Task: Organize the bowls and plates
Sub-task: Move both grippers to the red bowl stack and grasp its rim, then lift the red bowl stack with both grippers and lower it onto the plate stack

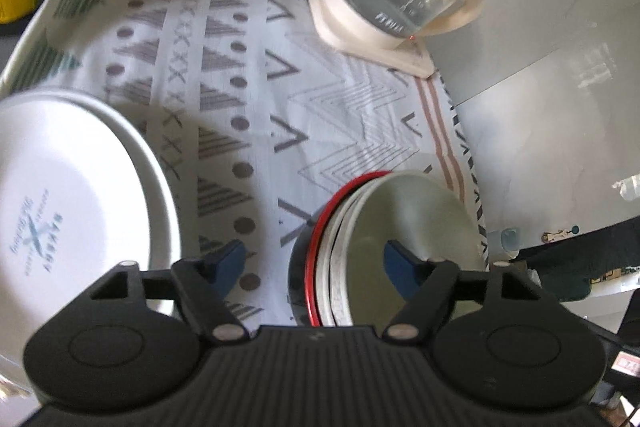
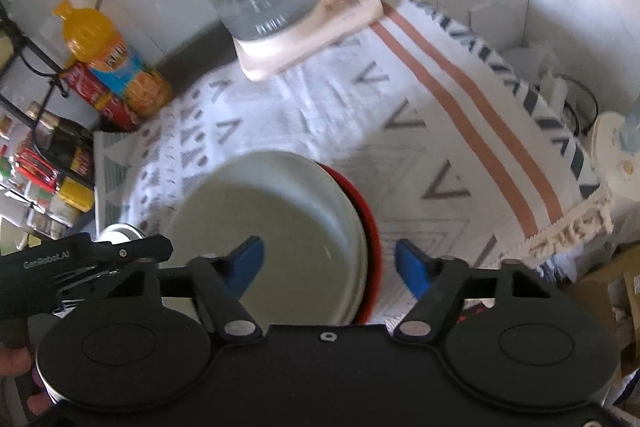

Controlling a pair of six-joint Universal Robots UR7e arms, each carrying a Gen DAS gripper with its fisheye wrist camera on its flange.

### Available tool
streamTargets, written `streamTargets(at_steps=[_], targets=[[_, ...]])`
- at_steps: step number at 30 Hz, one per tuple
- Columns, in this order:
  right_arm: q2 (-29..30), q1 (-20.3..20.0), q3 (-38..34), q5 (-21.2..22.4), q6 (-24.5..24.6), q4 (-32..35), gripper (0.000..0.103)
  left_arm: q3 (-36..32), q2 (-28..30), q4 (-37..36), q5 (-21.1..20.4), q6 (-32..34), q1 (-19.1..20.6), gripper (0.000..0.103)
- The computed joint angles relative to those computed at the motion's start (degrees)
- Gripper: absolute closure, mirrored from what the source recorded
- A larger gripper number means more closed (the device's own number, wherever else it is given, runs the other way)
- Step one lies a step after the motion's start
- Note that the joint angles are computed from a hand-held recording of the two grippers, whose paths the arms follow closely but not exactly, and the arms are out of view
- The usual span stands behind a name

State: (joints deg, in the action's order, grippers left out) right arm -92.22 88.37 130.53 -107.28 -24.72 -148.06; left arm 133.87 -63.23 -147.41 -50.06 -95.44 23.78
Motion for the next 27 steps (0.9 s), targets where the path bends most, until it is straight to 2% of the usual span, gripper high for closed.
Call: streamTargets(at_steps=[4, 6, 12, 20, 27], targets=[[1.67, -1.99, -1.14, -0.64, 1.36, 2.96, 0.048, -0.7, 2.13, -0.2, -1.23, -2.32, 1.15, 0.052], [2.47, -2.63, -1.49, -0.8, 1.31, 4.02, 0.057, -0.53, 2.84, -1.13, -1.66, -3.05, 1.51, 0.056], [4.11, -3.03, -2.09, -1.96, 0.54, 5.64, 0.073, -0.8, 4.85, -4.69, -1.91, -2.8, 2.11, 0.073], [3.78, -3.74, -2.23, -0.66, -2.07, 5.86, 0.074, -2.48, 5.43, -0.14, -0.1, -6.49, 0.92, 0.074], [2.85, -2.89, -3.09, 2.03, -2.43, 7.61, 0.074, -3.06, 2.86, 6.32, 1.92, -10.69, -1.51, 0.074]])
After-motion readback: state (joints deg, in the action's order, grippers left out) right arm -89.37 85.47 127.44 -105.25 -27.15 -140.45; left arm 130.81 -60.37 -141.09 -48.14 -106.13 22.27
